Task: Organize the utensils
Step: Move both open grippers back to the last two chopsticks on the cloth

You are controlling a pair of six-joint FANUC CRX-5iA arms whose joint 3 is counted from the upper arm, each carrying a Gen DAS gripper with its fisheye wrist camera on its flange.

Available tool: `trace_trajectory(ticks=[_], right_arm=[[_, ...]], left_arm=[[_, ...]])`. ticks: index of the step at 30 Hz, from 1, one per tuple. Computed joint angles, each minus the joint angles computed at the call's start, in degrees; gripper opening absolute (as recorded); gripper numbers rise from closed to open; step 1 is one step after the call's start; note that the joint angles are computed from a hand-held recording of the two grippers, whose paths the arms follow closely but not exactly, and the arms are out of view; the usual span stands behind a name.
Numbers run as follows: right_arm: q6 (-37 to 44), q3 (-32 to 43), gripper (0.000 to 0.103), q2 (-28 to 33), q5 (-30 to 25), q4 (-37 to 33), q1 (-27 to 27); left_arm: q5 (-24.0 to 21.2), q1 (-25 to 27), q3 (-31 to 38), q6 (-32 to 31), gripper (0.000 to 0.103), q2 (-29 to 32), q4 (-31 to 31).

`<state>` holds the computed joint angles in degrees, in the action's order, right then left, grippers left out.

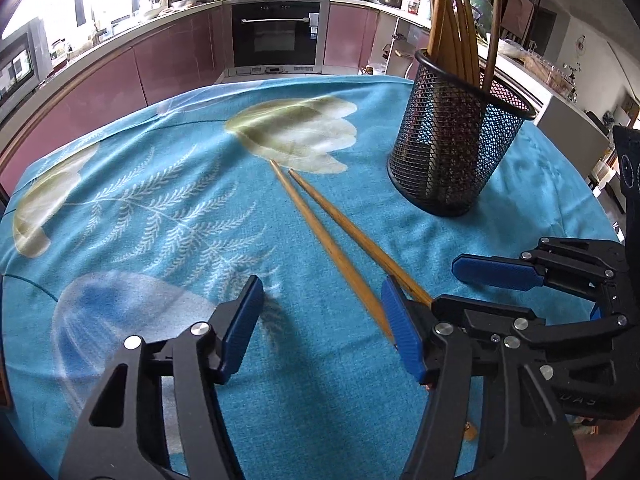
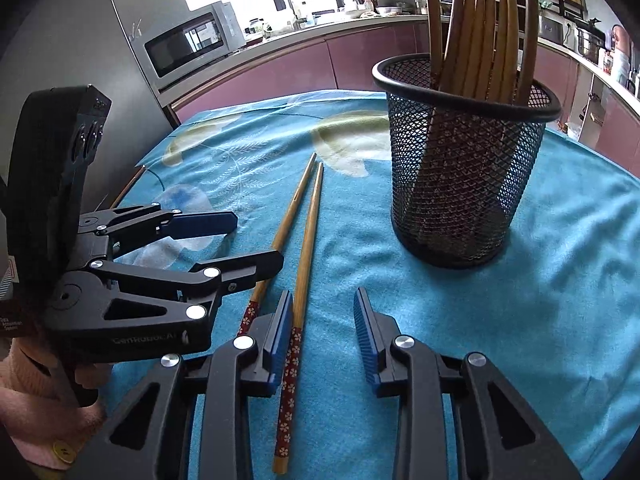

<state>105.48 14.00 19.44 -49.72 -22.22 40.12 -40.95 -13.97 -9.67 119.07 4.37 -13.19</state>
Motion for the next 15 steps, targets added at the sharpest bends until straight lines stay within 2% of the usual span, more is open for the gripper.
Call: trace_trajectory(ticks=[5, 10, 15], right_arm=[[0.1, 0.3, 0.030, 0.1, -0.3, 0.1, 0.1], [0.5, 0.3, 0.030, 0.1, -0.3, 0.5, 0.3], [0.7, 1.2, 0.029, 0.8, -0.6, 1.1, 1.0]], left_arm=[[1.1, 1.1, -1.7, -4.4, 0.043, -0.9, 3.7], [3.3, 2.5, -5.2, -9.4, 0.019, -2.8, 9.2], [4.6, 2.9, -8.2, -10.8, 0.014, -4.7, 12.0]])
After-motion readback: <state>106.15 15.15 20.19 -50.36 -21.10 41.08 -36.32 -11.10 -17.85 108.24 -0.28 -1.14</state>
